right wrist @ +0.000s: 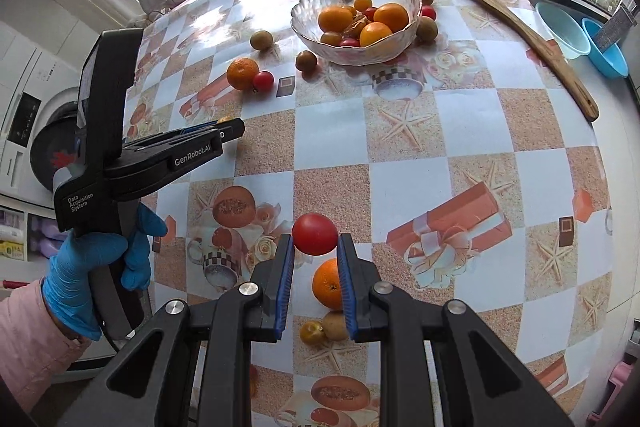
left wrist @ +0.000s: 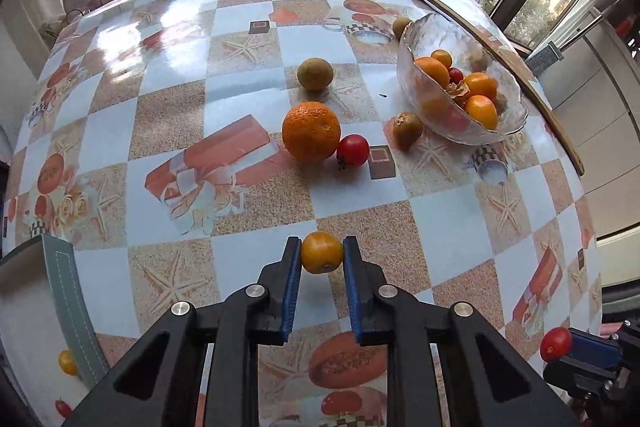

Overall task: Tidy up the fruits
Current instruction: 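Carry the yellow and red tomatoes in both tools over the white tray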

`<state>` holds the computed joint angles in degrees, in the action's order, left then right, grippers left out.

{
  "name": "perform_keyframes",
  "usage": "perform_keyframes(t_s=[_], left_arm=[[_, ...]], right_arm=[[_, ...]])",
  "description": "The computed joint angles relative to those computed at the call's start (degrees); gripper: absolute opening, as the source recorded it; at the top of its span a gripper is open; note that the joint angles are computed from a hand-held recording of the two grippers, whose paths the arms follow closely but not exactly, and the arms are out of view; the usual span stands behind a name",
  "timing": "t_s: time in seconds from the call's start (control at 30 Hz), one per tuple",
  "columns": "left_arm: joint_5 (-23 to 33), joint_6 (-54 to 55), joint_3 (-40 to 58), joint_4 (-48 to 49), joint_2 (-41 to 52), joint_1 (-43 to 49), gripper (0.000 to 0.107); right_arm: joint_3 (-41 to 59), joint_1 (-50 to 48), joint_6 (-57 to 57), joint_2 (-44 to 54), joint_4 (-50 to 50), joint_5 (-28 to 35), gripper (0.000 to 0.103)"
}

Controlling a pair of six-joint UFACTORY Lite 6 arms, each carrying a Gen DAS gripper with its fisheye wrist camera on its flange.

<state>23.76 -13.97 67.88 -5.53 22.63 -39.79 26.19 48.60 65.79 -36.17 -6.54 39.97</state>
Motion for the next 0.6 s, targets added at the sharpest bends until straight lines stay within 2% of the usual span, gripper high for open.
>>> perform_keyframes(t_s=[0.27,0.6], left_arm=[[1.8,2.2,-15.1,-1.0,-19.4,3.8,0.022],[8.4,10.4,-30.9,-4.1,-41.6,18.6,0.022]], right_arm=[[7.1,4.6,3.0,9.2,-2.2,-2.5,0.024],[22.4,9.5,1.2,27.8,-2.0,-6.7,0.024]])
